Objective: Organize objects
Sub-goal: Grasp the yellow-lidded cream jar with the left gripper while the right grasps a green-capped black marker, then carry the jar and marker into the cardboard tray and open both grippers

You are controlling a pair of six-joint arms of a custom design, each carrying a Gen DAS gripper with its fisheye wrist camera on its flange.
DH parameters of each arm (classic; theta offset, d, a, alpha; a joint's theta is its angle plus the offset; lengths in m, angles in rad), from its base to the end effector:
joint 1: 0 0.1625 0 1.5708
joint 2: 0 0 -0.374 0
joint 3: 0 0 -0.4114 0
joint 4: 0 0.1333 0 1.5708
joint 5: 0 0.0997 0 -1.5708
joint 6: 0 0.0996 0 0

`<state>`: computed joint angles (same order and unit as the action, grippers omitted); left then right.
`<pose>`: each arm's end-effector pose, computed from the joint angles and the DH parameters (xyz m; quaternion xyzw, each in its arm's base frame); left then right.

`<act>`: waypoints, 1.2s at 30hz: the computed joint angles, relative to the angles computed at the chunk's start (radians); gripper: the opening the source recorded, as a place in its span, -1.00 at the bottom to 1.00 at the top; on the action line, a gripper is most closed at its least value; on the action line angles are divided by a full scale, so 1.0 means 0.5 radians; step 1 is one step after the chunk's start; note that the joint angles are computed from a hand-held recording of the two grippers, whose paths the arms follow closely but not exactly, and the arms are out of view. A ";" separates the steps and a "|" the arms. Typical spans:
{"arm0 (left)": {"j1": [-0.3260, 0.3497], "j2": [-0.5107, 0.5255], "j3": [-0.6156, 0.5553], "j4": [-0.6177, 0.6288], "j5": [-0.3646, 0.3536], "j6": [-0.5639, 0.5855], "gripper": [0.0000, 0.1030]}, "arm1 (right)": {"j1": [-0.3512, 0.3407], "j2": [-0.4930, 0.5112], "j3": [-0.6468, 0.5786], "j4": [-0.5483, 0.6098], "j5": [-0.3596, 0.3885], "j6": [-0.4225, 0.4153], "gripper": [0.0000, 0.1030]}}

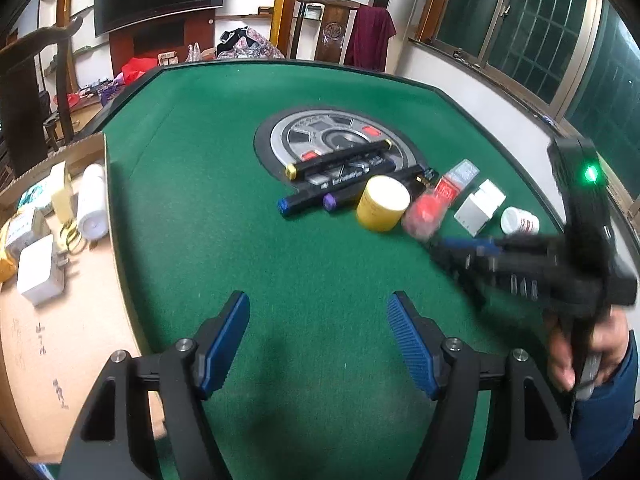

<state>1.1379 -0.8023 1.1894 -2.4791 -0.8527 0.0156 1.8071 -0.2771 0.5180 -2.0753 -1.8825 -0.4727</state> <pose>-0.1403 -0.7776 0.2607 0.1129 0.9021 -0.3063 0.2822 0.3060 -0.8317 0.1011 0.3208 -0.9255 0.1108 0.1681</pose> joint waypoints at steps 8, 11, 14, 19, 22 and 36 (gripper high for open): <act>-0.016 0.299 -0.482 0.194 0.065 0.096 0.48 | -0.001 -0.033 0.022 0.141 0.058 0.042 -0.68; -0.012 0.373 -0.581 0.205 0.126 0.092 0.49 | 0.006 -0.059 0.077 0.090 0.021 0.033 -0.68; 0.009 0.433 -0.665 0.265 0.172 0.056 0.49 | 0.022 -0.065 0.109 0.039 -0.029 0.010 -0.68; 0.028 0.502 -0.732 0.268 0.212 0.057 0.49 | 0.029 -0.057 0.106 0.018 -0.055 0.002 -0.67; 0.041 0.561 -0.791 0.249 0.242 0.071 0.48 | 0.029 -0.057 0.110 0.014 -0.055 0.006 -0.67; 0.077 0.559 -0.721 0.079 0.243 0.153 -0.25 | 0.091 -0.088 0.351 -0.434 -0.258 -0.284 -0.67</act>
